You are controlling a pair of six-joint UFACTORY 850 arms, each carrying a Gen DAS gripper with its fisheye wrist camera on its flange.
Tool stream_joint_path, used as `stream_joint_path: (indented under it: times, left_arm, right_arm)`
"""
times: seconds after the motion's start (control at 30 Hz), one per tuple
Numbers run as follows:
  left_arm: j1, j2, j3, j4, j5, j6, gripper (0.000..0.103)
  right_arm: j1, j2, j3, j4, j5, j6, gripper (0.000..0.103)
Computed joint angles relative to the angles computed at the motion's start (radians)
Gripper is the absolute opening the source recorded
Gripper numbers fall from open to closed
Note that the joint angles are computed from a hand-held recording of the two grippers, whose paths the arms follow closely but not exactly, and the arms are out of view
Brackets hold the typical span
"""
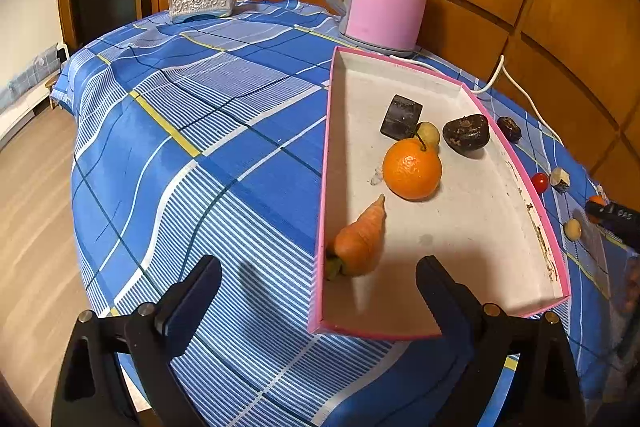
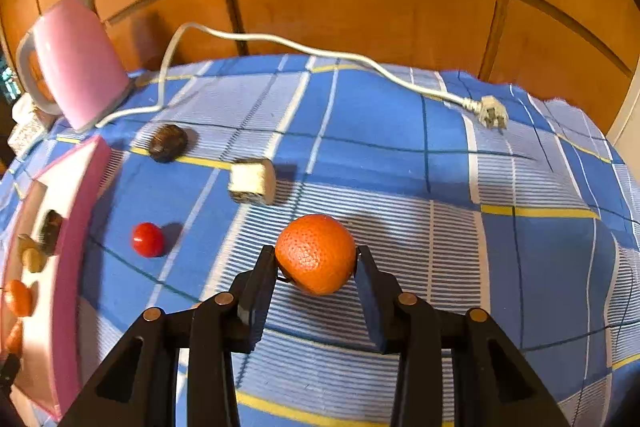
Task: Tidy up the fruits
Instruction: 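Carry the small orange into the tray and open the right gripper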
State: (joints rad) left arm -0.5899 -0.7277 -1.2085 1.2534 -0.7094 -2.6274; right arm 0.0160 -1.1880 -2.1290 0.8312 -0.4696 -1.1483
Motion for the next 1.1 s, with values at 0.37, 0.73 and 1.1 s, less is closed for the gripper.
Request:
stream_joint_path:
  times: [0.37, 0.73, 1.1]
  left_arm:
    - [0.002, 0.004, 0.006, 0.002, 0.015, -0.012, 0.099]
    - [0.004, 0.004, 0.013, 0.009, 0.022, -0.03, 0.1]
    - [0.005, 0.004, 0.015, 0.009, 0.021, -0.041, 0.1]
  right_arm:
    - [0.037, 0.183, 0.236, 0.136, -0.228, -0.411, 0.039]
    - [0.166, 0.27, 0.412, 0.114, -0.146, -0.595, 0.04]
    - [0.202, 0.233, 0.403, 0.103, -0.096, -0.58, 0.049]
